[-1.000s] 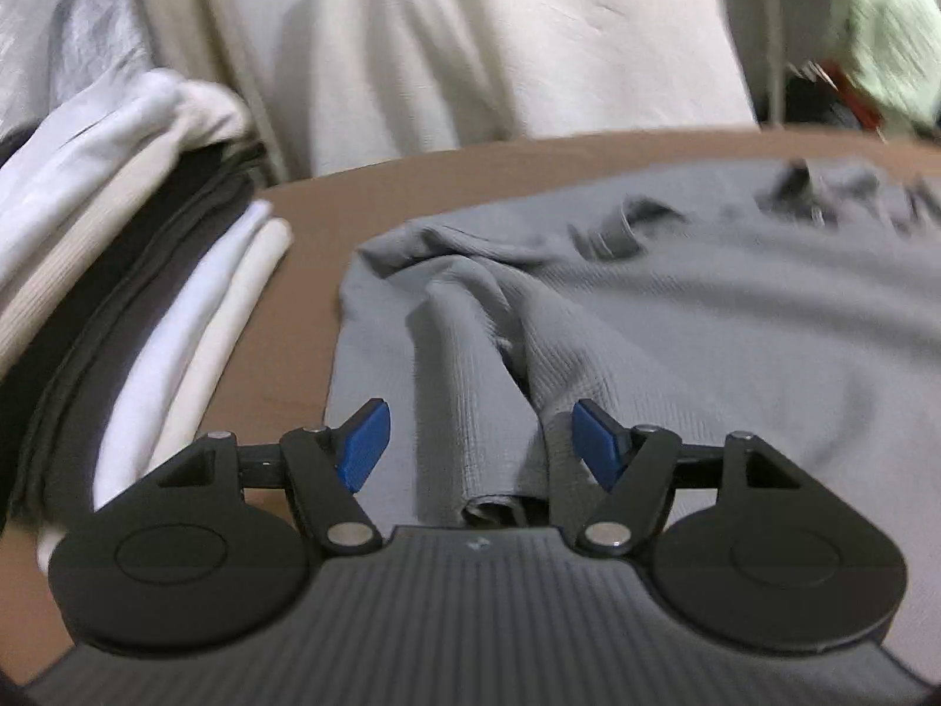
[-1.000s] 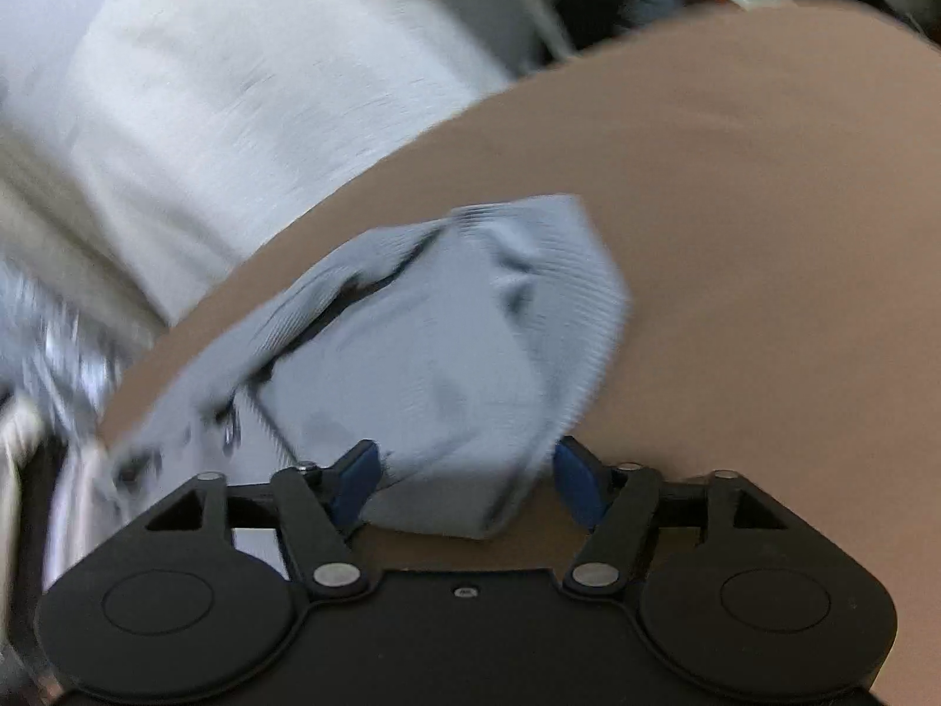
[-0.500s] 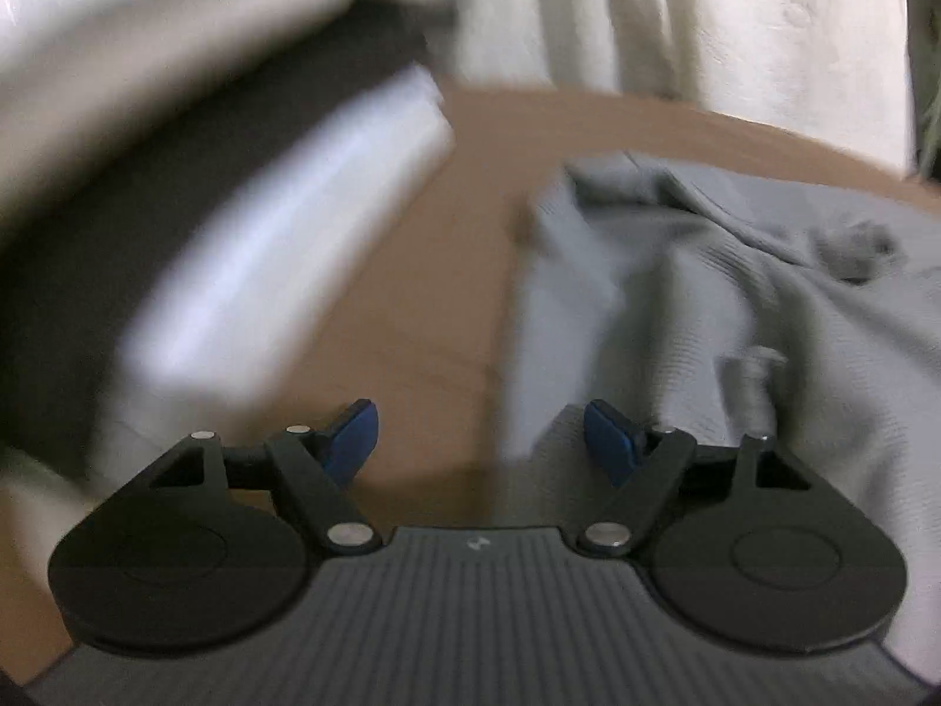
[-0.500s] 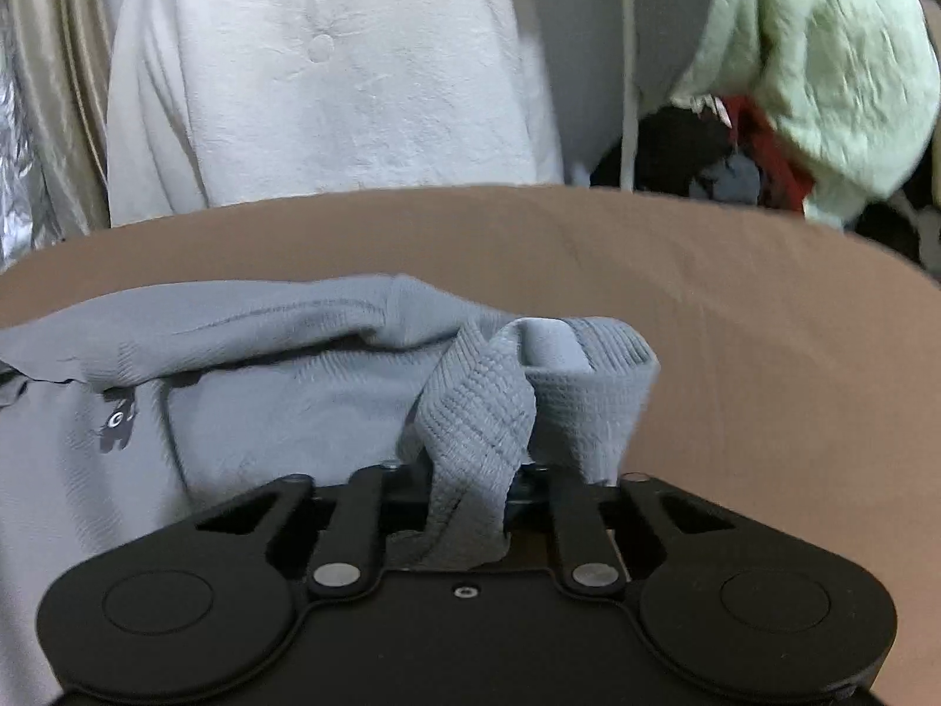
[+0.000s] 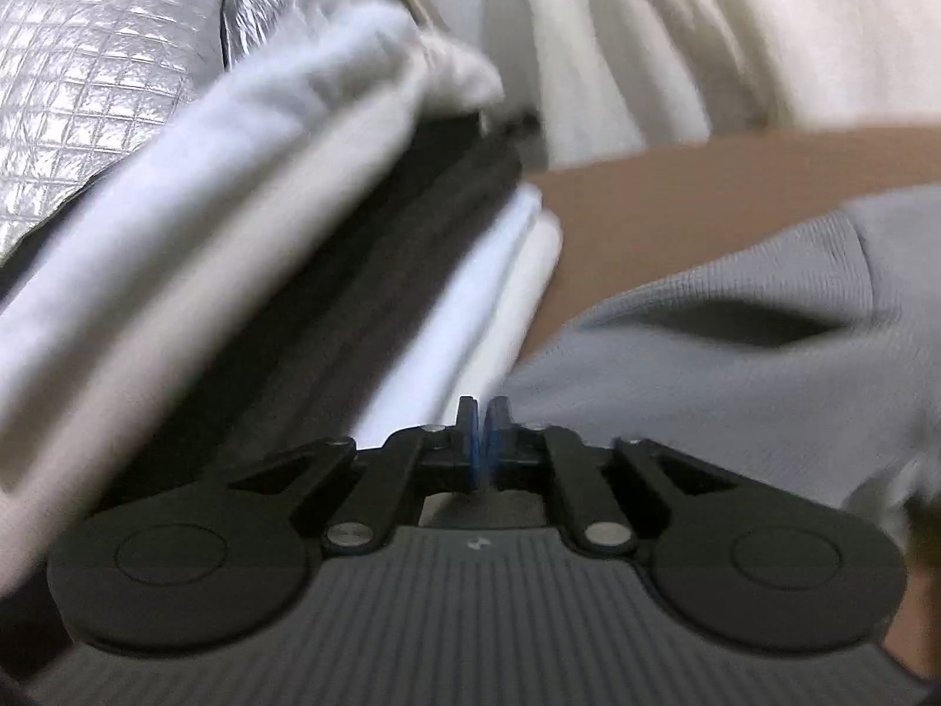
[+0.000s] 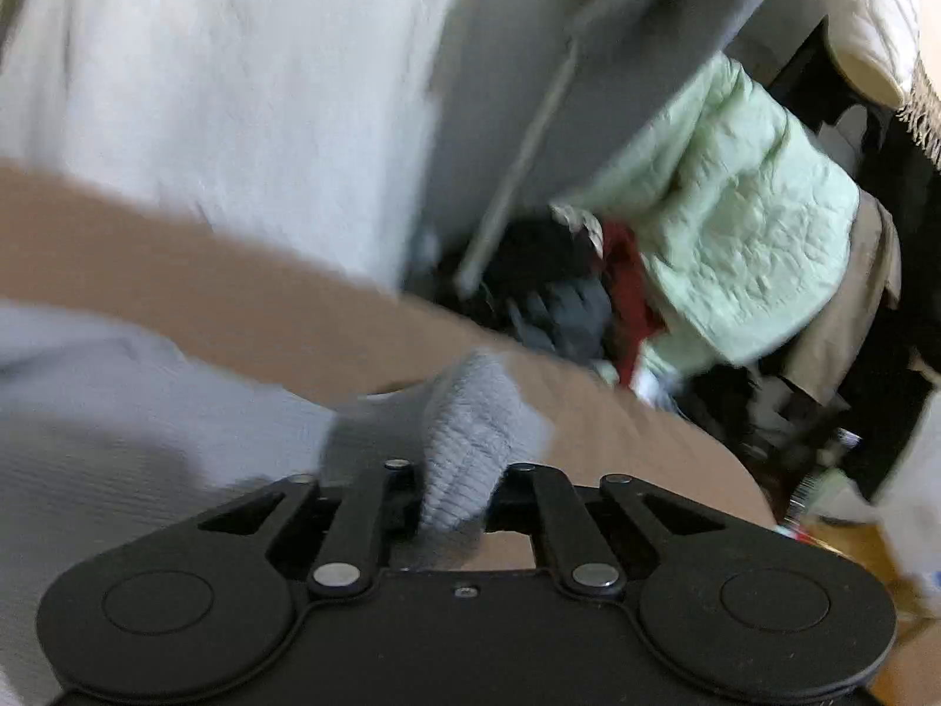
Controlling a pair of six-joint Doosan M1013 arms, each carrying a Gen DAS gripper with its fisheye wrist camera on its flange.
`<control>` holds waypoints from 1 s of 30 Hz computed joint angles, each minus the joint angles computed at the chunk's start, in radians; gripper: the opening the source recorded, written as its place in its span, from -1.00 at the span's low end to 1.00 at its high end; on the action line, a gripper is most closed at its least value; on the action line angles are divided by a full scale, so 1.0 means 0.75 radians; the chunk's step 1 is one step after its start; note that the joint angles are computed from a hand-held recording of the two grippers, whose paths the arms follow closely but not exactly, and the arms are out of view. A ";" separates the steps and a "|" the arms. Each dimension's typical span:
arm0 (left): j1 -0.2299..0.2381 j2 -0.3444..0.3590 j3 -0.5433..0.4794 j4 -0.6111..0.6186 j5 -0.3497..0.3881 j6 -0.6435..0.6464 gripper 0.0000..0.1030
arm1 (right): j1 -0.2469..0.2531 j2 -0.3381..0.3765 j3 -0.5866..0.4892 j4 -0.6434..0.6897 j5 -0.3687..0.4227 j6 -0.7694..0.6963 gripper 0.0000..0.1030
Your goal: Fold clothes
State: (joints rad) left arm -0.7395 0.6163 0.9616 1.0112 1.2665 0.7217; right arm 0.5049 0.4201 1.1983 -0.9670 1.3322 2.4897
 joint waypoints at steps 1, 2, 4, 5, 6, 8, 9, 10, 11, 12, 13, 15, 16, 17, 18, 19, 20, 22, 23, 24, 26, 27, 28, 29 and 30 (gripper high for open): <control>-0.002 0.011 -0.013 -0.015 0.046 0.020 -0.85 | -0.002 0.018 -0.021 0.008 0.059 -0.030 -0.28; -0.007 0.014 -0.022 -0.030 0.082 0.020 -0.85 | -0.002 0.032 -0.037 0.010 0.107 -0.050 -0.21; -0.006 -0.042 0.039 -0.071 0.002 -0.046 -0.73 | 0.016 0.001 -0.008 -0.039 0.075 0.024 -0.16; 0.002 -0.100 0.109 -0.108 -0.136 -0.095 -0.48 | 0.028 -0.020 0.013 -0.073 0.043 0.077 -0.11; 0.010 -0.162 0.183 -0.150 -0.298 -0.133 -0.31 | 0.040 -0.041 0.033 -0.109 0.012 0.131 0.03; 0.019 -0.234 0.260 -0.224 -0.513 -0.149 0.14 | 0.055 -0.091 0.078 -0.145 -0.117 0.255 0.06; 0.020 -0.251 0.274 -0.250 -0.581 -0.148 0.14 | 0.052 -0.124 0.102 -0.103 -0.237 0.297 0.07; 0.026 -0.258 0.280 -0.290 -0.653 -0.126 0.14 | 0.036 -0.153 0.121 -0.023 -0.374 0.309 0.07; 0.038 -0.255 0.274 -0.352 -0.731 -0.075 0.13 | 0.020 -0.174 0.132 0.063 -0.499 0.282 0.07; 0.045 -0.245 0.260 -0.405 -0.786 -0.005 0.11 | 0.011 -0.173 0.124 0.137 -0.579 0.185 0.06; 0.053 -0.226 0.228 -0.488 -0.810 0.136 0.10 | -0.001 -0.170 0.111 0.238 -0.653 0.057 0.07; 0.070 -0.167 0.142 -0.713 -0.856 0.485 0.10 | -0.008 -0.134 0.058 0.410 -0.719 -0.292 0.07; 0.076 -0.131 0.090 -0.826 -0.867 0.659 0.10 | -0.004 -0.111 0.029 0.464 -0.717 -0.467 0.07; 0.080 -0.102 0.053 -0.959 -0.888 0.834 0.10 | 0.002 -0.086 0.000 0.508 -0.712 -0.641 0.06; 0.081 -0.071 0.008 -1.103 -0.879 1.008 0.13 | 0.016 -0.065 -0.012 0.499 -0.718 -0.789 0.06; 0.085 -0.026 -0.071 -1.227 -0.802 1.183 0.13 | 0.032 -0.050 -0.012 0.460 -0.735 -0.898 0.05; 0.094 0.021 -0.157 -1.332 -0.718 1.324 0.12 | 0.043 -0.036 -0.014 0.455 -0.749 -1.012 0.03; 0.100 0.101 -0.300 -1.402 -0.589 1.400 0.10 | 0.061 -0.004 -0.040 0.500 -0.739 -1.169 0.03; 0.104 0.140 -0.374 -1.442 -0.526 1.407 0.10 | 0.055 0.009 -0.056 0.555 -0.729 -1.217 0.02; 0.107 0.180 -0.448 -1.461 -0.461 1.398 0.10 | 0.050 0.022 -0.072 0.598 -0.716 -1.252 0.02; 0.113 0.266 -0.599 -1.458 -0.321 1.349 -0.01 | 0.045 0.048 -0.094 0.577 -0.693 -1.211 0.04; 0.114 0.286 -0.635 -1.470 -0.271 1.328 -0.11 | 0.043 0.059 -0.104 0.571 -0.685 -1.189 0.05; 0.114 0.283 -0.631 -1.507 -0.254 1.326 -0.33 | 0.036 0.067 -0.116 0.603 -0.682 -1.187 0.04; 0.124 0.295 -0.650 -1.573 -0.226 1.346 -0.68 | 0.029 0.075 -0.127 0.636 -0.679 -1.186 0.03; 0.133 0.298 -0.656 -1.641 -0.202 1.379 -0.89 | 0.020 0.081 -0.138 0.683 -0.679 -1.192 -0.20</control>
State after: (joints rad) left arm -0.6400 0.8395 0.4697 -0.2192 1.1149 1.7560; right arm 0.5202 0.4806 1.0946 -0.4544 0.8230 1.5959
